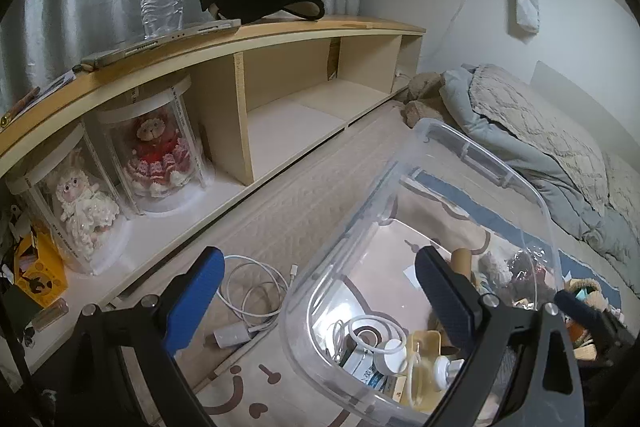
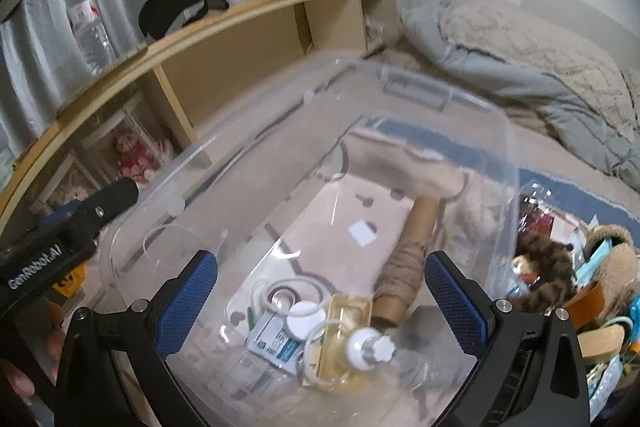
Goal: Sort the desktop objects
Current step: 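Withdraw the right gripper from the box back toward the pile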
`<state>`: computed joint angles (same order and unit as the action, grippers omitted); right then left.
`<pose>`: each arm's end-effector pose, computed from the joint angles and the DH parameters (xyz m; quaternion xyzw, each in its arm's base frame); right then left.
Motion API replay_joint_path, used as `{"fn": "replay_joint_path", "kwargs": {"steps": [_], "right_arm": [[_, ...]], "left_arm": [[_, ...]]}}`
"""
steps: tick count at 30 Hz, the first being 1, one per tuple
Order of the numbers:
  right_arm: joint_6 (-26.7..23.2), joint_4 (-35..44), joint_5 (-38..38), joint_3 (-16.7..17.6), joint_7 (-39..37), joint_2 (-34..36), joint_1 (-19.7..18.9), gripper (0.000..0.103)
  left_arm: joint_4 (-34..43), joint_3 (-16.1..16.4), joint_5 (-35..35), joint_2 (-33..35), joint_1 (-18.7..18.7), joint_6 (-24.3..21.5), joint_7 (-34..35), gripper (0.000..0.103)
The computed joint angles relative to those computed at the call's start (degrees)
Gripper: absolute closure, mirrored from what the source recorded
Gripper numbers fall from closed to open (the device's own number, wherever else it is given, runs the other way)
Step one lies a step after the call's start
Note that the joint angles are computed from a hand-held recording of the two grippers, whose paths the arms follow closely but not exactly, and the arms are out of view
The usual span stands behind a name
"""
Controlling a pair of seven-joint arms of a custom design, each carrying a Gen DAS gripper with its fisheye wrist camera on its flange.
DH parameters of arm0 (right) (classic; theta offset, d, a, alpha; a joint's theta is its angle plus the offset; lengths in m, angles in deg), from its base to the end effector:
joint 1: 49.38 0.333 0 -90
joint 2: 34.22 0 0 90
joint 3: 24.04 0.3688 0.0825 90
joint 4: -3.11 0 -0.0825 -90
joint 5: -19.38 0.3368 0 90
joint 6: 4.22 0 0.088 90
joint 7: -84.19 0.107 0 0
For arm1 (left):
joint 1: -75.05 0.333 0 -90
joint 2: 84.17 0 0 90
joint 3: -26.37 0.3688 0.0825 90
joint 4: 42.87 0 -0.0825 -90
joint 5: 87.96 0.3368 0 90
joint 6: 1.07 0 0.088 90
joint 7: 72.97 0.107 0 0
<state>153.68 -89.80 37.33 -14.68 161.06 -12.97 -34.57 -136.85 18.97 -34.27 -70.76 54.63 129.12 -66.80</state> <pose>0.6407 0.2501 0.5679 -0.7601 0.5192 -0.1305 0.3684 0.5774 -0.2705 0.5963 -0.7800 0.4610 -0.2485 0.3426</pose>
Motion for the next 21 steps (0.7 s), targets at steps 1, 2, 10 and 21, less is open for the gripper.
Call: {"fn": "replay_joint_path", "kwargs": {"steps": [1, 2, 10, 21], "right_arm": [[1.51, -0.70, -0.73, -0.78, 0.64, -0.41, 0.42, 0.000], [2.32, -1.05, -1.13, -1.01, 0.85, -0.59, 0.49, 0.000], [9.86, -6.62, 0.14, -0.35, -2.61, -4.17, -2.50, 0.000], [16.55, -15.23, 7.63, 1.33, -9.30, -9.93, -8.70, 0.000]], "left_arm": [[0.09, -0.03, 0.11, 0.06, -0.07, -0.04, 0.18, 0.006], [0.11, -0.05, 0.28, 0.07, -0.16, -0.11, 0.27, 0.006], [0.97, -0.06, 1.91, 0.74, -1.15, -0.43, 0.95, 0.006], [4.24, -0.09, 3.18, 2.94, -3.40, -0.38, 3.00, 0.006]]}}
